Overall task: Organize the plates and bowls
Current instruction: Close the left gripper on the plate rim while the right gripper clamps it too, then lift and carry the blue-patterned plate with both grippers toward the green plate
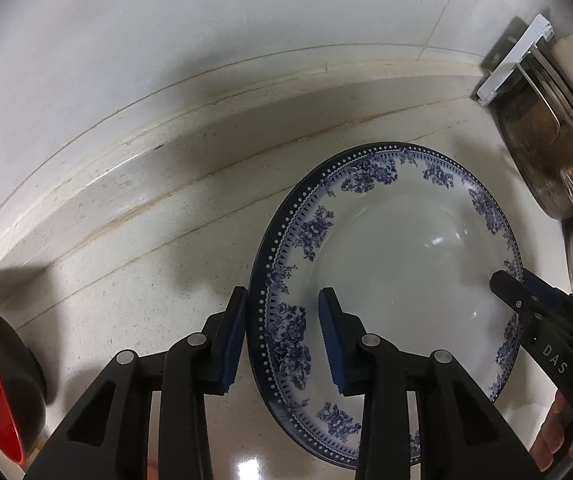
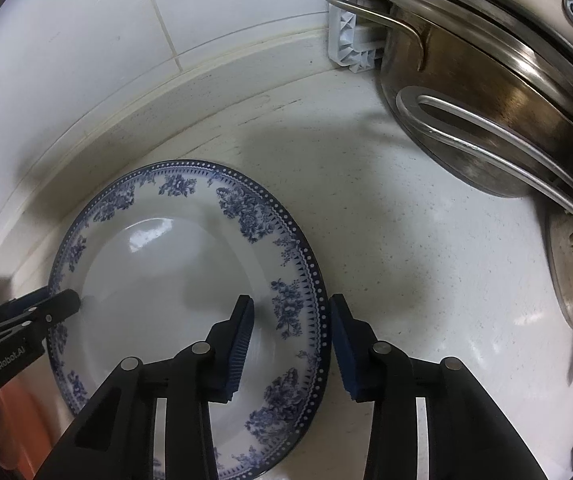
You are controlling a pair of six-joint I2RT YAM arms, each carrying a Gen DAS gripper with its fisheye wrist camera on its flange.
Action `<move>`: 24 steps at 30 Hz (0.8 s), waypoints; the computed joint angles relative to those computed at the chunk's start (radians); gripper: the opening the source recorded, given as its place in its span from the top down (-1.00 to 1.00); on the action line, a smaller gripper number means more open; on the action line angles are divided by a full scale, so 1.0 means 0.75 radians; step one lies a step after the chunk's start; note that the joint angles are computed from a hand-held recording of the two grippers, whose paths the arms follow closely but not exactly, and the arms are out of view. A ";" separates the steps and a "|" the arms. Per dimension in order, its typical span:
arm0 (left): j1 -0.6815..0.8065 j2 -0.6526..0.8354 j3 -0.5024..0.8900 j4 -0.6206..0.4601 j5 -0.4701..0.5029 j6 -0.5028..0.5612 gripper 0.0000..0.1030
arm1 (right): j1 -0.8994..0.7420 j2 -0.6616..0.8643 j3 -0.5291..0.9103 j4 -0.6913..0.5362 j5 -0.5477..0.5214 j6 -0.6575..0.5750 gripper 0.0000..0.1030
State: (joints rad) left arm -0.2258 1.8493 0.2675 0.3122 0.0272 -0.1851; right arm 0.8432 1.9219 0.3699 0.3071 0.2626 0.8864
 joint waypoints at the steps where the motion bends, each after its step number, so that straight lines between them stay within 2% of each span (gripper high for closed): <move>1: -0.001 -0.003 -0.002 -0.002 -0.004 -0.005 0.31 | -0.002 0.001 -0.003 0.008 -0.002 -0.003 0.22; 8: -0.018 -0.037 -0.027 -0.002 -0.018 -0.040 0.31 | -0.004 -0.011 -0.025 0.033 -0.014 0.007 0.22; 12: 0.005 -0.145 -0.074 -0.046 -0.009 -0.019 0.31 | 0.023 -0.038 -0.036 0.014 -0.004 0.027 0.23; 20: 0.004 -0.450 -0.151 -0.257 0.018 -0.033 0.31 | 0.158 -0.254 -0.061 -0.208 0.090 0.158 0.23; 24: 0.013 -0.729 -0.205 -0.458 0.024 -0.029 0.31 | 0.259 -0.386 -0.057 -0.376 0.150 0.243 0.23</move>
